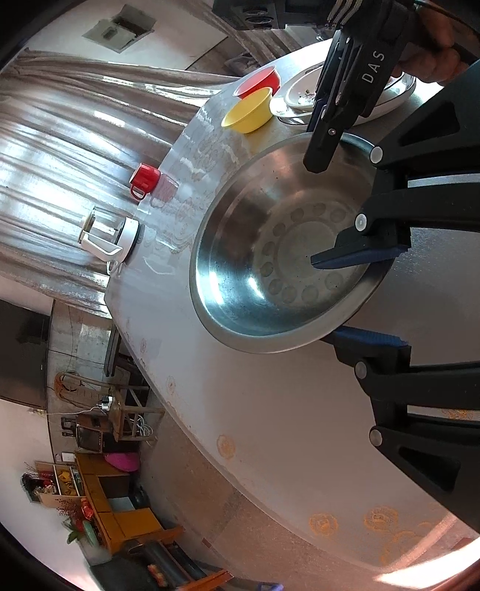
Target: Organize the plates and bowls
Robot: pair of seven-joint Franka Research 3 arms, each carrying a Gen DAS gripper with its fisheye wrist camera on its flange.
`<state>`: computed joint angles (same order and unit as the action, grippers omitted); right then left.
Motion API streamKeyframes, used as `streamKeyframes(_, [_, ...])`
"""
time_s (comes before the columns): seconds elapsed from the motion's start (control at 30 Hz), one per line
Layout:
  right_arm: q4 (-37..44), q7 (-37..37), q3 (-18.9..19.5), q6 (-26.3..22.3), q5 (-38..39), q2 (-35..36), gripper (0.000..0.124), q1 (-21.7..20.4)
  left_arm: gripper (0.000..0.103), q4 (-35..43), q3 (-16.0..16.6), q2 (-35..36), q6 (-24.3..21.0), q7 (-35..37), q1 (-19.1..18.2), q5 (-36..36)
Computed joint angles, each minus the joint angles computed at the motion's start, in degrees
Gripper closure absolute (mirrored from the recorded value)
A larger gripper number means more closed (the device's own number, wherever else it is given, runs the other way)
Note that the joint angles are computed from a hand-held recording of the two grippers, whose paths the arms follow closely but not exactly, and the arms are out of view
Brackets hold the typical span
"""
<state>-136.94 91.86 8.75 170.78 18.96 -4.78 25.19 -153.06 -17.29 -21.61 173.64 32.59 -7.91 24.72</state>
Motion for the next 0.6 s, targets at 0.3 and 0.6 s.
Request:
streamKeyframes(0.3, [-3.2, -1.72, -0.58, 3.96, 4.84, -2.52, 0.084, 1.4, 0.063, -0.69, -6.35, -5.44, -3.71, -7.4, 6.09, 7.61])
streamKeyframes(0.6, [-9.33, 1.5, 0.79, 8.52, 3.22, -8.69, 0.073, -1.56, 0.056, 1.21, -6.77, -6.9, -5.61, -9.4, 5.14, 11.92])
